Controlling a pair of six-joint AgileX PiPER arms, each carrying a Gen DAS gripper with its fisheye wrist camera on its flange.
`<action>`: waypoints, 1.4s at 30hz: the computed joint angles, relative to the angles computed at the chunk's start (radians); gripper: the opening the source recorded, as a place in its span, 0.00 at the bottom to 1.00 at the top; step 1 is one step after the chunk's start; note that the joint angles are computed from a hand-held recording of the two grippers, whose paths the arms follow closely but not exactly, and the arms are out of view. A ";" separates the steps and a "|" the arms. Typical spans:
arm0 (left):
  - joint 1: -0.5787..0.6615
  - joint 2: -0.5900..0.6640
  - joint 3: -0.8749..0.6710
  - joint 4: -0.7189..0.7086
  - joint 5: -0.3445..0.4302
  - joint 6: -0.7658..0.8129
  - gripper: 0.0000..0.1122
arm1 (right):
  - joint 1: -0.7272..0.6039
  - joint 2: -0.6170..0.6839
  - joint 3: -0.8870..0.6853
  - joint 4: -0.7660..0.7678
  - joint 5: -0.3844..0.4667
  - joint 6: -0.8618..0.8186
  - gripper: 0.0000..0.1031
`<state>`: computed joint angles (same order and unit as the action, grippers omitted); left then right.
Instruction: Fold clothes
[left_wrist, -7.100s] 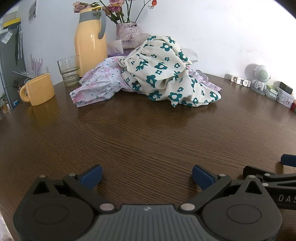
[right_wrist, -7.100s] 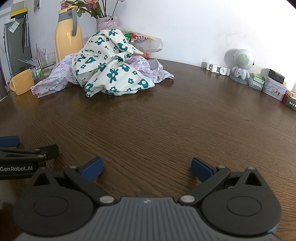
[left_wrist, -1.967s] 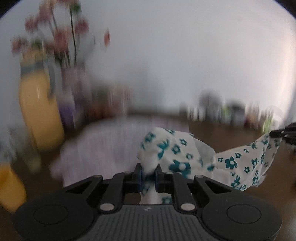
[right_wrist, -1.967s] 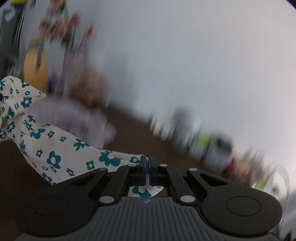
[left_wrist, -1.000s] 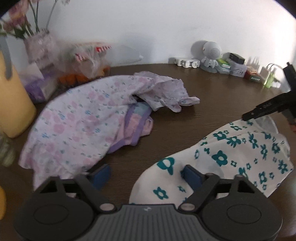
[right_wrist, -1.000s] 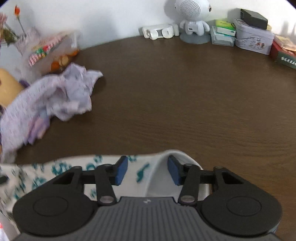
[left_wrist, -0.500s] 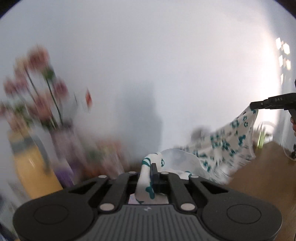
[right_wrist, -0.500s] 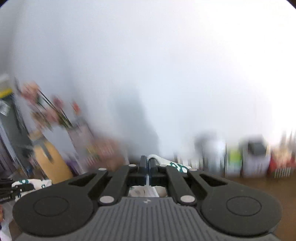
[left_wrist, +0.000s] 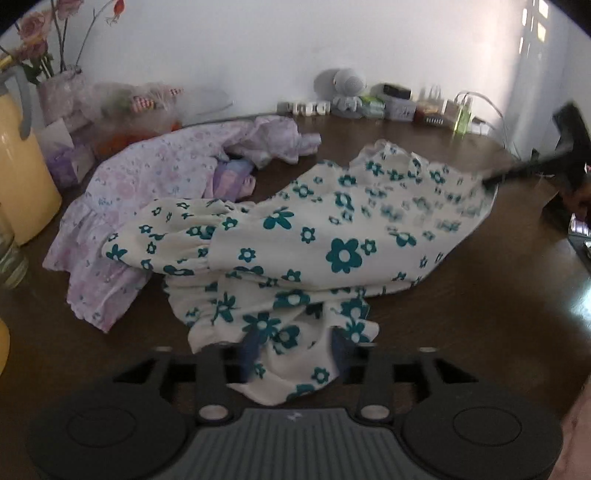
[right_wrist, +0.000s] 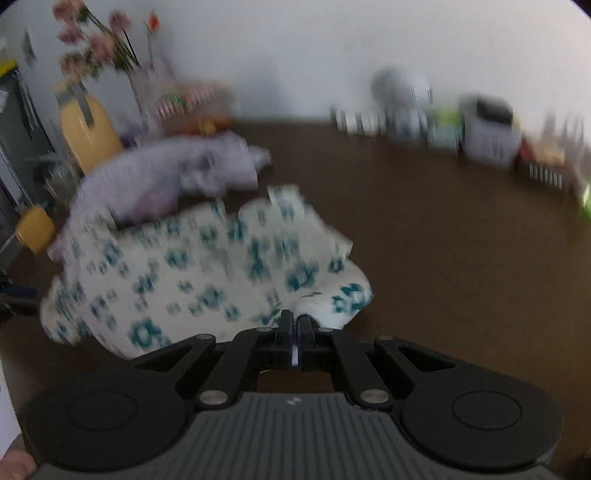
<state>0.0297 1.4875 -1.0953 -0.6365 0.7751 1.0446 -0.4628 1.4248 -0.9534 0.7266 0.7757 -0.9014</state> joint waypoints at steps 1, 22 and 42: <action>-0.011 -0.008 -0.002 0.001 -0.027 -0.003 0.59 | -0.004 -0.007 0.017 0.003 0.001 0.001 0.01; -0.245 0.293 -0.309 0.566 -0.272 -0.263 0.06 | -0.028 0.035 0.052 0.143 -0.042 -0.088 0.02; -0.276 -0.127 -0.106 0.514 -0.449 -0.214 0.04 | -0.049 -0.220 -0.182 0.209 -0.071 -0.115 0.02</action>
